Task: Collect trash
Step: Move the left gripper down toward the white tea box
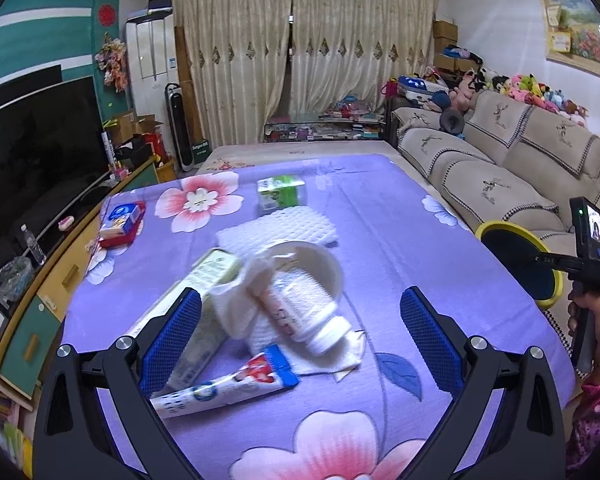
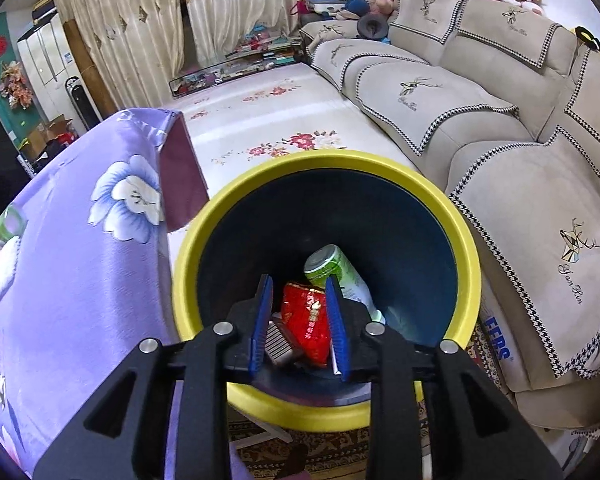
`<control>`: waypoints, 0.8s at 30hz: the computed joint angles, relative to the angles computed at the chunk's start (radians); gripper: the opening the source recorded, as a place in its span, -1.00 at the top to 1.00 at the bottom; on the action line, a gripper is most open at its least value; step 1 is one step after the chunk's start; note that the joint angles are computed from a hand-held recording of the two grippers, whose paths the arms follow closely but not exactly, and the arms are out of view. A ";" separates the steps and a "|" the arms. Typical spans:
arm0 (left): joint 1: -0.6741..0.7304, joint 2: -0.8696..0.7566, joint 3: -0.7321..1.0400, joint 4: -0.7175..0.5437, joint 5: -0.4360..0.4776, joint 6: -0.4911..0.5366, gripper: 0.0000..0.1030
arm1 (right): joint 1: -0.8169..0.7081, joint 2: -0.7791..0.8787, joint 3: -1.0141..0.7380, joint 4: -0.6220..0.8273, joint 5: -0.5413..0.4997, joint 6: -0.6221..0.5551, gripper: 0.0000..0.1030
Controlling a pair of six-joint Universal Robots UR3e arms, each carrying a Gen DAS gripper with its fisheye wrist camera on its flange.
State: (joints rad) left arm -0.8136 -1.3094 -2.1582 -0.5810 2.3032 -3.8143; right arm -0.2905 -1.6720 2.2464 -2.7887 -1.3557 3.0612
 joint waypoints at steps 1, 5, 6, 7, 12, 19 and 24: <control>0.005 0.025 -0.014 -0.015 0.004 -0.006 -0.90 | 0.005 -0.003 0.000 0.002 0.002 0.000 0.48; 0.043 0.132 -0.071 -0.082 0.013 -0.020 -0.90 | 0.020 -0.009 -0.002 0.008 0.003 0.002 0.48; 0.067 0.174 -0.094 -0.095 0.005 -0.010 -0.90 | 0.027 -0.007 -0.005 0.008 0.002 0.003 0.48; 0.085 0.203 -0.111 -0.098 -0.004 0.003 -0.90 | 0.034 -0.005 -0.004 0.003 -0.006 0.002 0.48; 0.238 0.414 -0.228 -0.078 -0.115 0.180 -0.90 | 0.033 -0.022 -0.004 0.019 -0.004 -0.001 0.48; 0.527 0.675 -0.333 -0.164 -0.382 0.498 -0.89 | 0.059 -0.020 -0.020 0.025 -0.031 0.000 0.48; 0.760 0.788 -0.398 -0.240 -0.589 0.675 -0.56 | 0.070 -0.016 -0.027 0.025 -0.040 0.008 0.48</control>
